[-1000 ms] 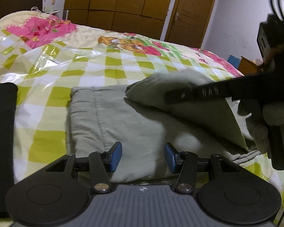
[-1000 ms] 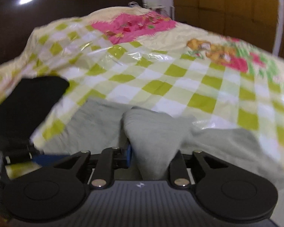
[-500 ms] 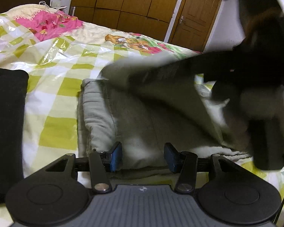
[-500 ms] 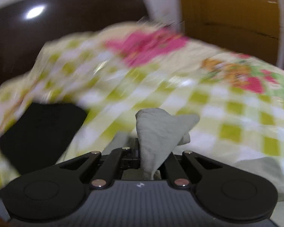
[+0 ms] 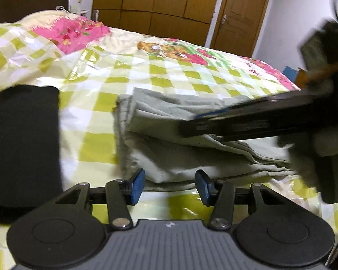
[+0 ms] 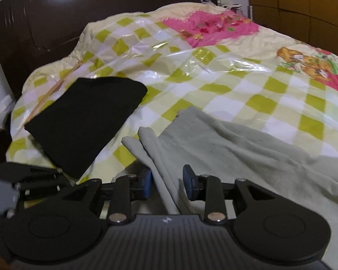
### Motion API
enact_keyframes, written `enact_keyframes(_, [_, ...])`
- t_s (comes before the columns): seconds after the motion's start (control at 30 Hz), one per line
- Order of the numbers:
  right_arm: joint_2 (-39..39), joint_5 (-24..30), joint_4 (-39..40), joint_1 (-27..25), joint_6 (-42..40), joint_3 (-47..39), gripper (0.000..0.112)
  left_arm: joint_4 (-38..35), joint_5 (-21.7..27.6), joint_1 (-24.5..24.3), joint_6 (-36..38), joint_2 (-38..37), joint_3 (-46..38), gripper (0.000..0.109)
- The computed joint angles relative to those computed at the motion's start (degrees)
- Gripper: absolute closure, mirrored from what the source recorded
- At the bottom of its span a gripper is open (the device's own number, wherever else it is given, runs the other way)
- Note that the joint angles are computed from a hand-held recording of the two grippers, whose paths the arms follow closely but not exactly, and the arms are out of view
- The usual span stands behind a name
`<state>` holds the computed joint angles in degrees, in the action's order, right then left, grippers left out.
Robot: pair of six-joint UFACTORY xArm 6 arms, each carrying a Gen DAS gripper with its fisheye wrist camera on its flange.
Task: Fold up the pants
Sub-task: 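Open the right gripper and release the folded leg, then grasp the grey-green pants edge with the right gripper and lift it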
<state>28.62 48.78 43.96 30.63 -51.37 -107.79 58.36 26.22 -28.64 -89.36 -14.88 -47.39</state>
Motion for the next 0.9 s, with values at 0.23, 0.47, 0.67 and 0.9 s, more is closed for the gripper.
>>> enact_keyframes(0.23, [-5.72,-4.97,-1.87,-7.05,4.47,6.18,0.082,5.31,1.35,-0.07,0.77,2.18,-5.93,0.046])
enact_keyframes(0.47, [-4.49,-12.75,-17.58,-14.91,23.98,8.16,0.079,-9.61,-6.16,1.82,17.39,18.61,-17.97,0.044])
enact_keyframes(0.67, [-4.65,-2.95,-13.83,-19.72,25.0,8.94,0.079,-18.91,0.1,-0.88,30.55,23.77,-25.35,0.045])
enact_keyframes(0.9, [0.76,10.88,1.21,-23.82,22.12,1.12,0.073,-24.88,-1.03,-1.96,44.63,38.94,-47.02,0.044])
